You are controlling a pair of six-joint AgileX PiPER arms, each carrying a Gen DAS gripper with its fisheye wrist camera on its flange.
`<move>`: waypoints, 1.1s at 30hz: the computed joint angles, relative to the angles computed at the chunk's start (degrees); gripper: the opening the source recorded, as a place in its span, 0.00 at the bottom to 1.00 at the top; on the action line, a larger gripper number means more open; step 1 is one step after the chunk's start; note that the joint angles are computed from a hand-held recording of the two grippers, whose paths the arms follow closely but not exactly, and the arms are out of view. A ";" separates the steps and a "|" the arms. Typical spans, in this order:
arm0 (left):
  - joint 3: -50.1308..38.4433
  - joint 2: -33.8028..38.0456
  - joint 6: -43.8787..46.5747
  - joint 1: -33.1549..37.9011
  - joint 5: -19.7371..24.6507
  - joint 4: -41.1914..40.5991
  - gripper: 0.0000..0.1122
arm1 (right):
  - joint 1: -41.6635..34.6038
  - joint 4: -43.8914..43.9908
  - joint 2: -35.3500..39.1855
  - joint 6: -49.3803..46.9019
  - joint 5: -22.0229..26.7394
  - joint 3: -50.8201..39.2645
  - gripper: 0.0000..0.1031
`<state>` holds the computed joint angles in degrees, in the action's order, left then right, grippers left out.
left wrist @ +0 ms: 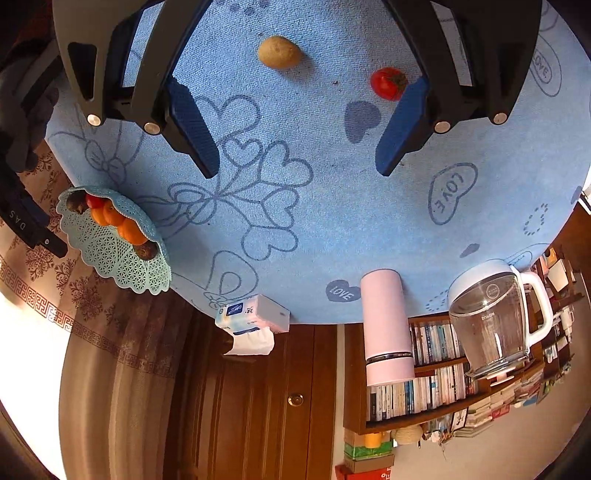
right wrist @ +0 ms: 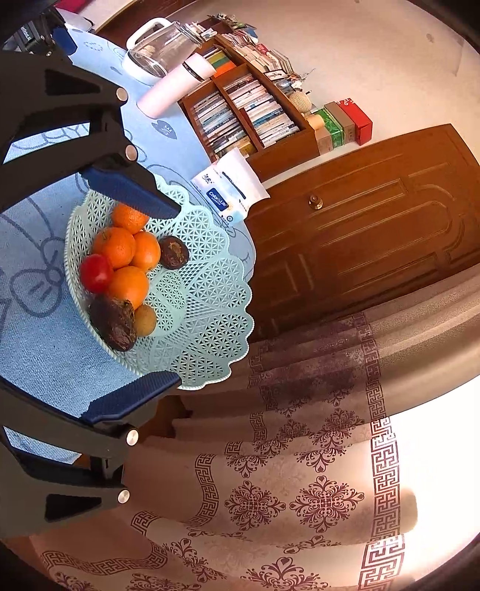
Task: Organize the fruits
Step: 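Move both tools back toward the table away from the basket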
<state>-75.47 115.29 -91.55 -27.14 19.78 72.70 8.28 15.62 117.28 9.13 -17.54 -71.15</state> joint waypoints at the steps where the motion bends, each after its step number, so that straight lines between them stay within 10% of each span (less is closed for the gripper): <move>1: 0.62 -0.27 -1.28 0.00 0.22 1.21 0.76 | 0.02 -2.37 0.01 1.95 -0.06 0.03 0.83; 9: 3.59 -1.35 -6.46 0.11 1.56 5.80 0.76 | 0.25 -9.30 -0.24 7.21 -0.82 0.54 0.84; 18: 6.19 -2.53 -10.35 1.15 1.39 8.86 0.76 | 5.59 5.64 -1.91 -13.59 -6.75 3.40 0.84; 33: 12.31 -5.20 -15.76 5.57 -0.60 11.18 0.76 | 8.16 -27.14 -0.65 10.88 2.33 0.09 0.84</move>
<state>-63.16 110.09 -107.31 -21.56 19.18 83.88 16.44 -11.51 116.62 20.01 -15.21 -71.06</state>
